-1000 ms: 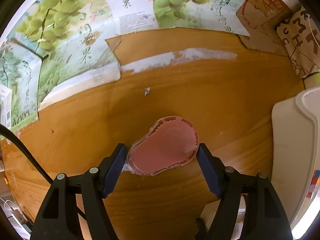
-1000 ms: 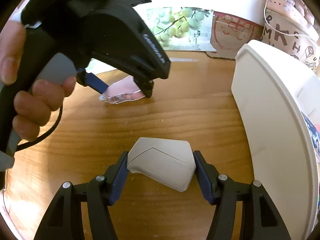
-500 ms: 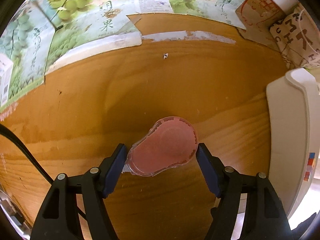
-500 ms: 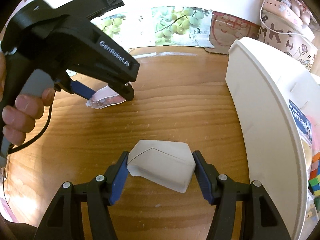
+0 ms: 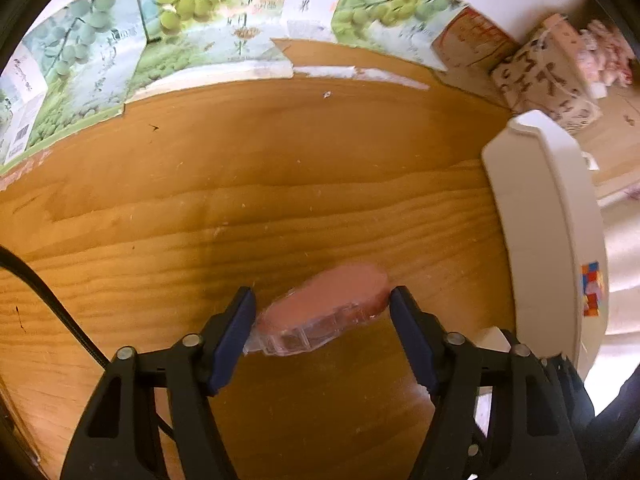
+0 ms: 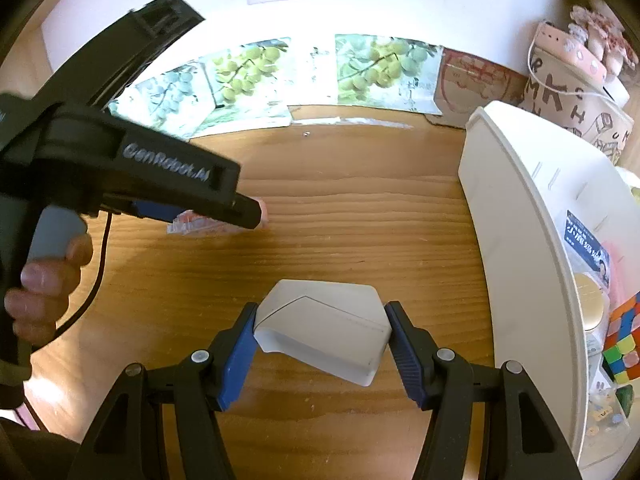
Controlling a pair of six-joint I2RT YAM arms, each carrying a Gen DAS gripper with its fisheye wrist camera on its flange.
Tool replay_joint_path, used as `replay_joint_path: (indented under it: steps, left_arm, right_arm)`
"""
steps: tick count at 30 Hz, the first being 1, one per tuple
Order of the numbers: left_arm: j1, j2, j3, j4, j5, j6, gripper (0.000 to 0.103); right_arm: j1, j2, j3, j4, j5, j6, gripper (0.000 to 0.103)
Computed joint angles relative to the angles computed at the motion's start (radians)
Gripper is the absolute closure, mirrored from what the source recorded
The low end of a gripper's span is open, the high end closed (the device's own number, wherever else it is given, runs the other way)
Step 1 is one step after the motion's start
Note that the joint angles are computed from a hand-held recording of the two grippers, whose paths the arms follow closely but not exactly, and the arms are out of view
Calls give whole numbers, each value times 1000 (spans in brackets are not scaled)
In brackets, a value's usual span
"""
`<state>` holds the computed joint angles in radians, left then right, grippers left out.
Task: Organize rigid objects
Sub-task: 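Lift the pink case and beige block and carry both toward the white tray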
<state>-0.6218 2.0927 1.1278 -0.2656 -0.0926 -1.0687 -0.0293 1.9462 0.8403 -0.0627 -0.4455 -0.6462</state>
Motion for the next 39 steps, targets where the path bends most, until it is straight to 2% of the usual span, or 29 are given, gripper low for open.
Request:
replay_joint_path:
  steps: [1,3,6,16,21,25,29,32,35,39]
  left_arm:
    - [-6,-33,27,-39,-1,-6,65]
    - [-26,-75,-3,-51,-21,-50,65]
    - [-44,-59,10,-77,-9,-70,66]
    - [-76,-99,-27,-48,-65,-121,67]
    - [-74,-122,-54,-35,-50,-177,66]
    - [-85,-125,-36,-83,-64,-220,59]
    - [-94,-135,-26,-111,-59,-276,38]
    - [-100,-123,4,-143,-55,-283,28]
    - [-90,-99,52,-204,-5,-325,23]
    - [-72,-77,81,-222,50,-378,20]
  right_arm:
    - [-4,-6,-4,-4,-6,-7,40]
    - [-15,-21,-12,-16,-21,-26,40]
    - [-32,-40,-24,-29,-38,-49,40]
    - [-102,-91,-57,-64,-85,-98,40]
    - [-139,-108,-49,-109,-103,-126,40]
    - [-172,-129,-47,-149,-123,-153,40]
    - [-196,-156,-58,-167,-136,-175,40]
    - [-210,-167,-59,-185,-143,-187,40]
    - [-222,-178,-57,-205,-145,-201,40]
    - [-243,-195,-52,-238,-145,-226,40]
